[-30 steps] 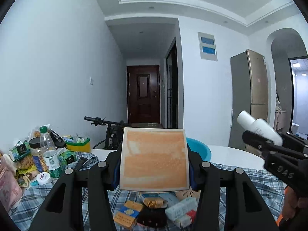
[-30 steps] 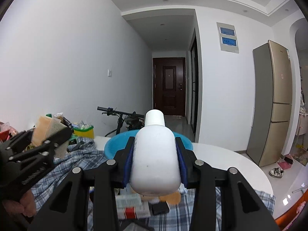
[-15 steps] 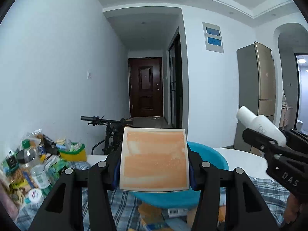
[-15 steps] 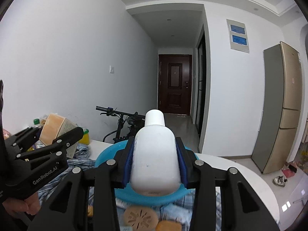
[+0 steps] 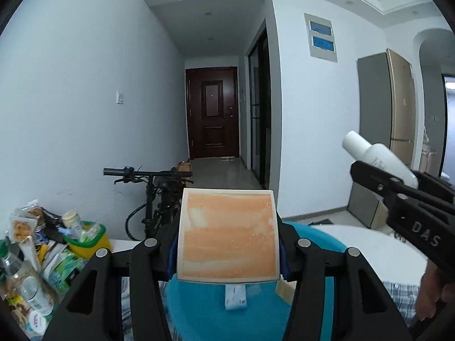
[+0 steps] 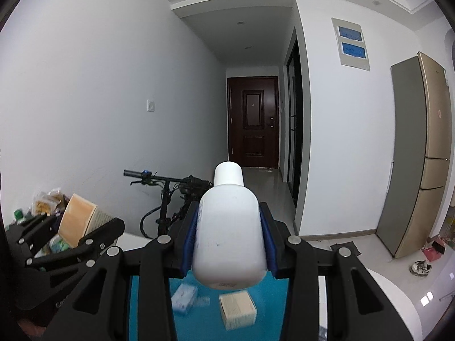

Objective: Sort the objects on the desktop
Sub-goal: 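Lift the soap bar with the left tool while the right tool lifts the bottle, then carry the soap bar and bottle over the blue basin with both tools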

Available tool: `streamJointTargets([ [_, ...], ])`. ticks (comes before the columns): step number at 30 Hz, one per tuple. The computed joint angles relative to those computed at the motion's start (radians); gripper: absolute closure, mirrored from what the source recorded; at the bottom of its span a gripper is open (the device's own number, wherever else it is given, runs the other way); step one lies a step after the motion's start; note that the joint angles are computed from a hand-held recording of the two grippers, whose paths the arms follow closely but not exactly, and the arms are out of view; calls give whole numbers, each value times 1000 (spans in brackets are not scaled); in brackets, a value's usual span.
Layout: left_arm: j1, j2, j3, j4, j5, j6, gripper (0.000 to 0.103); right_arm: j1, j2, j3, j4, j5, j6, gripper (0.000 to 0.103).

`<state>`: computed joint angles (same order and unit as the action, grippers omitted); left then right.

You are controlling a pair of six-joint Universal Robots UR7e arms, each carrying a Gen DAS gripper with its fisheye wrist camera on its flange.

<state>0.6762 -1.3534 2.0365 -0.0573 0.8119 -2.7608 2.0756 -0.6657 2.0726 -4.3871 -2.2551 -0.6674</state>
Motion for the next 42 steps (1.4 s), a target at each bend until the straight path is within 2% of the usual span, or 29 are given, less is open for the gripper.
streamJointTargets([
  [5, 50, 19, -37, -86, 73, 68, 49, -35, 6, -54, 29, 48, 10, 65],
  [9, 94, 57, -96, -49, 128, 75, 49, -53, 17, -82, 55, 62, 2, 65],
  [12, 120, 90, -136, -13, 117, 62, 49, -69, 19, -92, 113, 58, 8, 65],
  [16, 141, 175, -226, 109, 85, 49, 49, -97, 5, -86, 196, 64, 65, 65],
  [21, 203, 318, -394, 352, 137, -70, 49, -122, -42, -66, 382, 56, 138, 65],
  [26, 244, 419, -494, 476, 150, -106, 49, -159, -87, -59, 530, 67, 224, 65],
  [30, 266, 486, -553, 536, 164, -124, 49, -180, -90, -53, 551, 62, 260, 65],
  [34, 278, 563, -614, 604, 176, -139, 49, -211, -110, -61, 622, 68, 291, 65],
  [36, 282, 590, -642, 614, 177, -132, 49, -230, -117, -71, 695, 78, 307, 65],
  [40, 304, 646, -725, 688, 198, -152, 49, -298, -150, -87, 929, 148, 398, 65],
  [42, 311, 674, -754, 715, 186, -160, 49, -316, -142, -96, 959, 146, 414, 65],
])
